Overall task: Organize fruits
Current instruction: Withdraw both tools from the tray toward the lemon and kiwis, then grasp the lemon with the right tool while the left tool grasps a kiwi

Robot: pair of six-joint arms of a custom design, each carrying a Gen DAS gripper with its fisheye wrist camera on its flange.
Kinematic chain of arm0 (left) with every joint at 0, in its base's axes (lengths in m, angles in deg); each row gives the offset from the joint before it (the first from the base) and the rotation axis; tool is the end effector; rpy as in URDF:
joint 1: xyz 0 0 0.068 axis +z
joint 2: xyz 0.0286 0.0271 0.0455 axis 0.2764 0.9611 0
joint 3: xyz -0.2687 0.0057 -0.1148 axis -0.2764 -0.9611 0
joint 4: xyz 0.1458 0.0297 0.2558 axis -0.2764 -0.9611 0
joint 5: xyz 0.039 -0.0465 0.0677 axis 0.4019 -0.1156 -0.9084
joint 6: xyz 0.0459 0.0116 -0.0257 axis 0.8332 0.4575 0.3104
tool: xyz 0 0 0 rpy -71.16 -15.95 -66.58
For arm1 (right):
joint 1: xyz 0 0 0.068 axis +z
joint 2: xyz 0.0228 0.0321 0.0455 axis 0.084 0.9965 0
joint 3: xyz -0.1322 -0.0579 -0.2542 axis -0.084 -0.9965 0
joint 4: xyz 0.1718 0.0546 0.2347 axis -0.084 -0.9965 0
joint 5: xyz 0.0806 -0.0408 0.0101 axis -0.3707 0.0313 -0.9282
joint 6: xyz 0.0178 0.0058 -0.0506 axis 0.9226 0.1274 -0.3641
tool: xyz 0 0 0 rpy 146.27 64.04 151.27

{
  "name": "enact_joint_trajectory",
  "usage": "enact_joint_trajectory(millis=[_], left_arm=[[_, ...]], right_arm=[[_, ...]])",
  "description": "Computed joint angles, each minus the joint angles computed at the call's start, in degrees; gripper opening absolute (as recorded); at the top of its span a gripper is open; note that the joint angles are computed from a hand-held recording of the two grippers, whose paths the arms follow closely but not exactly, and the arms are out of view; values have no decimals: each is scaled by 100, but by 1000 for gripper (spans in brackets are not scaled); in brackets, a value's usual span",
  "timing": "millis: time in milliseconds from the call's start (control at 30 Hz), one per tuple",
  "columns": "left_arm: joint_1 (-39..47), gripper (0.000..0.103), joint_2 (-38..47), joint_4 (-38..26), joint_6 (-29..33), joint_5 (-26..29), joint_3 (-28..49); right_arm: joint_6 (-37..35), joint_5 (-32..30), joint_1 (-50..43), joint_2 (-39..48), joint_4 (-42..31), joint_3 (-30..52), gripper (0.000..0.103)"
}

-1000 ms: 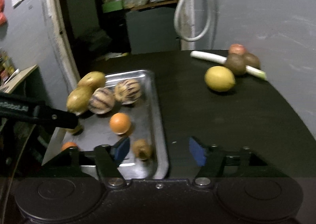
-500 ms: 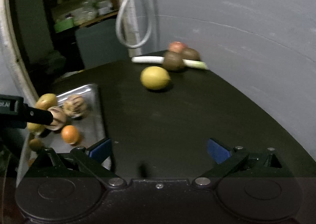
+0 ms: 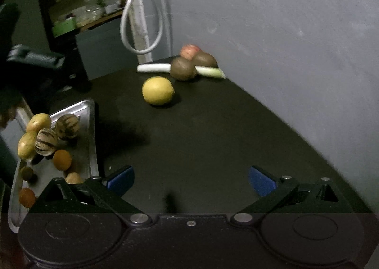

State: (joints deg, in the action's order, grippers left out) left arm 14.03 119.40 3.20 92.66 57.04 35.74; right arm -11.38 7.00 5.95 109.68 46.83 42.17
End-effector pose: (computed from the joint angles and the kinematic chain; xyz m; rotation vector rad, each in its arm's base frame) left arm 0.3768 -0.0224 0.2038 0.2126 2.5168 -0.3251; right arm 0.1845 0.0067 0.1804 -0.0844 2.3101 0.0986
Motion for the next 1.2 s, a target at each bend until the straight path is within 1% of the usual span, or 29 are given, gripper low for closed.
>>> enact_joint_trajectory(millis=[167, 300, 467, 567, 667, 800, 833, 933, 1033, 1100, 1200], left_arm=[[-27, 102, 1094, -394, 331, 383, 1383], [-87, 102, 2000, -683, 564, 518, 2523], [-197, 102, 3161, -1203, 671, 670, 4008], [-276, 102, 3793, -1415, 483, 767, 4739], [-317, 102, 4307, -1586, 285, 1027, 5349], [-405, 102, 4853, -1823, 401, 1337, 6047], [-458, 102, 5082, -1979, 472, 1350, 6380], [-588, 102, 5472, -2272, 717, 1192, 6967], [-686, 102, 5698, -2359, 899, 1022, 7279], [-716, 102, 5875, -2498, 930, 1002, 7554], [-750, 102, 6296, -2919, 887, 1014, 8263]], right_arm=[[-857, -611, -366, 1149, 365, 778, 102], [-1263, -887, -375, 2173, 634, 1399, 102], [-1433, -889, -94, 3409, 1152, 1907, 102], [-1341, -919, 52, 4082, 1408, 2181, 102], [-1291, -917, 163, 4658, 1612, 2490, 102], [-1308, -983, 237, 5245, 1717, 2898, 102], [-1319, -1016, 243, 5376, 1730, 2995, 102], [-1313, -1071, 263, 5714, 1802, 3235, 102], [-1272, -1029, 336, 5917, 1886, 3371, 102], [-1249, -1005, 379, 6023, 1952, 3435, 102], [-1292, -904, 438, 6127, 2120, 3471, 102]])
